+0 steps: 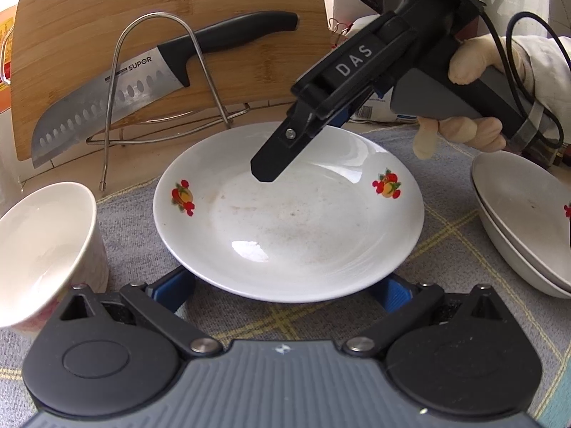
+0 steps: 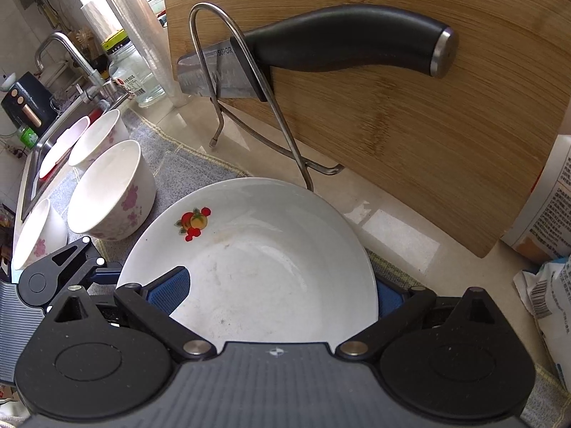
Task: Organize plates and bowls
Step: 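Move both grippers to the rim of the fruit plate by the knife and close, then lift the fruit plate with both grippers and carry it toward the stack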
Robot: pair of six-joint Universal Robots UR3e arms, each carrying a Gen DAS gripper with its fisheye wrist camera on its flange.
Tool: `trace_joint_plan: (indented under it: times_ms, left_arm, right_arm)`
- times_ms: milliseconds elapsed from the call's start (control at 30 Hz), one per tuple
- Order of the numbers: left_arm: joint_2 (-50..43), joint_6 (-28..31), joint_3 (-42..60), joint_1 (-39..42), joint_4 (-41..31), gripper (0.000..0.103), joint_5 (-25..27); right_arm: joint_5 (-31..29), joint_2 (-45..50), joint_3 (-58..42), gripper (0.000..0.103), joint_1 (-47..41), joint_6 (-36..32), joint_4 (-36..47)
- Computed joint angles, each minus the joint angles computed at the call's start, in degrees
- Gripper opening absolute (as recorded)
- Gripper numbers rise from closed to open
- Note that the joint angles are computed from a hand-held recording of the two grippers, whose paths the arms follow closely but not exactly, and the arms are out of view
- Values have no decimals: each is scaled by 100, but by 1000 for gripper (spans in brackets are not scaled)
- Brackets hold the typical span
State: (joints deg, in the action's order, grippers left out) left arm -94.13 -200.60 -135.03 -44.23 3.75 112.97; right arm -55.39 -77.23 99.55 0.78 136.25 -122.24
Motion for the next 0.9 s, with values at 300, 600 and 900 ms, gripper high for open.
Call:
trace_joint_plan:
  times_ms: [300, 600, 900]
  left_arm:
    - [46, -1, -6, -120, -25, 103, 72]
    - [15, 10, 106, -352, -143, 103, 289]
    - [130, -33, 141, -442, -342, 103, 312]
  right_arm:
    - [23, 147, -233, 103, 6, -39, 241]
    - [-39, 140, -266, 103, 44, -15, 272]
    - [-57, 52, -199, 103, 59, 22, 282]
